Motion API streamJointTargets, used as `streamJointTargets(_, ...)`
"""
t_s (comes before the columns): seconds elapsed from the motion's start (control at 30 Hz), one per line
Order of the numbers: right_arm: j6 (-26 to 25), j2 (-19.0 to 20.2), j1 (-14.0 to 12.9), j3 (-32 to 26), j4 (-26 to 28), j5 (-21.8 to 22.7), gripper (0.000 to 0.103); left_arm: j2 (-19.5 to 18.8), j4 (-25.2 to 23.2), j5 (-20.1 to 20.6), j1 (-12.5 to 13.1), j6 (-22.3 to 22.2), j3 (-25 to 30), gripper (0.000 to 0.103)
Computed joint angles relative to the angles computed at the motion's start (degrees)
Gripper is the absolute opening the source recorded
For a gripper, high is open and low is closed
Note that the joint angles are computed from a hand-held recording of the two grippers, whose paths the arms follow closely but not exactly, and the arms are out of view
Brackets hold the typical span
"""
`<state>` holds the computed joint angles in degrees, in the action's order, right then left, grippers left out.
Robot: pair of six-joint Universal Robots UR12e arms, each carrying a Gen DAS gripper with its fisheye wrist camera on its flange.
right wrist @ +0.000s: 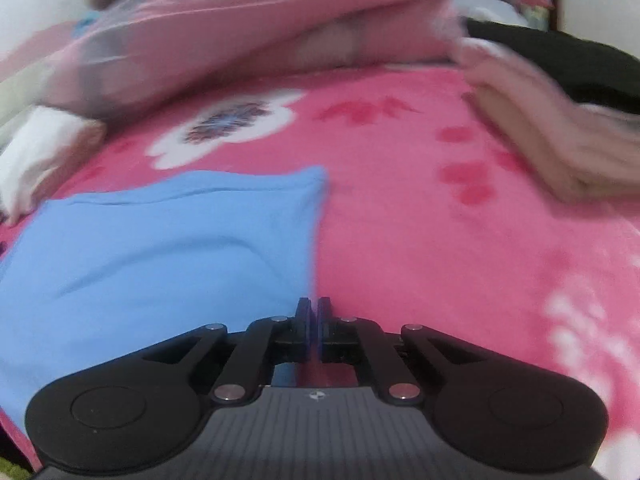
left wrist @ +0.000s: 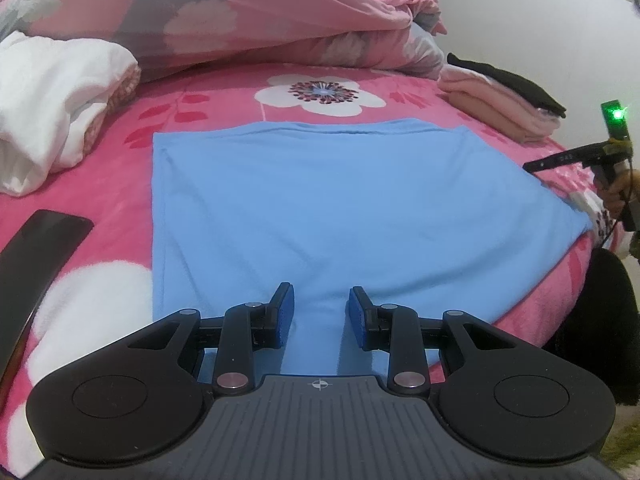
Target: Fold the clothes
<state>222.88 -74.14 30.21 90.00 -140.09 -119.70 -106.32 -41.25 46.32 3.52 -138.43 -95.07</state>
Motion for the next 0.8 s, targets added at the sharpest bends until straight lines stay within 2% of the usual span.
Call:
streamJointTargets(0.03,-1.0,0.2,0.3,-0.8,0.8,-0.8,0.000,-0.1,-0.5,-0.2,0.0,0.2,0.2,0.030)
streamJointTargets(0.13,-7.8,2.2,0.6,-3.6,-3.0,0.7,0.000,-0.1,-0.2,-0.4,0.1,-0.6,0.3,0.030)
streamJointTargets(0.2,-13.0,4.1,0.3,-6.0,-5.0,3.4,0.000,0.0,0.7,-0.7,0.4,-1.8,0.0,0.030)
streamJointTargets(0.27,-15.2,5.4,-0.4,-7.4,-4.1,6.8,0.000,0.1,2.1,-0.9,0.6,-2.8,-0.4,0.030)
streamJointTargets(0.33,-13.7,5.0,-0.6,-6.4,-2.2,6.8,0.000,0.1,2.7,-1.4,1.1,-3.7,-0.5,0.031)
streamJointTargets(0.4,-9.7,3.0,0.1,-3.9,-2.3,6.0,0.003,-0.1,2.6,-1.7,1.5,-4.9,-0.2,0.032)
streamJointTargets(0.47,-7.0,1.7,1.2,-4.3,3.5,3.6,0.004,-0.3,3.3,-1.9,1.8,-5.6,0.0,0.032)
streamJointTargets(0.53,-6.6,1.6,1.9,-5.3,5.0,3.1,0.005,-0.7,4.4,-2.6,2.0,-6.3,0.2,0.033)
streamJointTargets(0.57,-7.5,1.9,2.0,-5.9,3.9,3.3,0.005,-0.9,5.1,-2.7,1.9,-7.2,0.4,0.033)
streamJointTargets(0.67,-14.4,5.9,2.3,-9.4,-3.1,3.4,0.006,-1.3,6.6,-2.9,1.4,-9.7,0.6,0.033)
streamJointTargets(0.7,-15.8,7.2,2.2,-10.5,-4.5,4.2,0.010,-1.3,7.3,-2.7,1.2,-10.0,0.5,0.033)
streamJointTargets(0.73,-17.0,8.6,2.1,-11.6,-5.7,5.1,0.014,-1.4,7.9,-2.4,1.1,-10.1,0.5,0.034)
streamJointTargets(0.8,-16.2,9.4,2.0,-12.1,-4.4,6.1,0.015,-1.4,7.9,-1.7,0.8,-9.6,0.3,0.034)
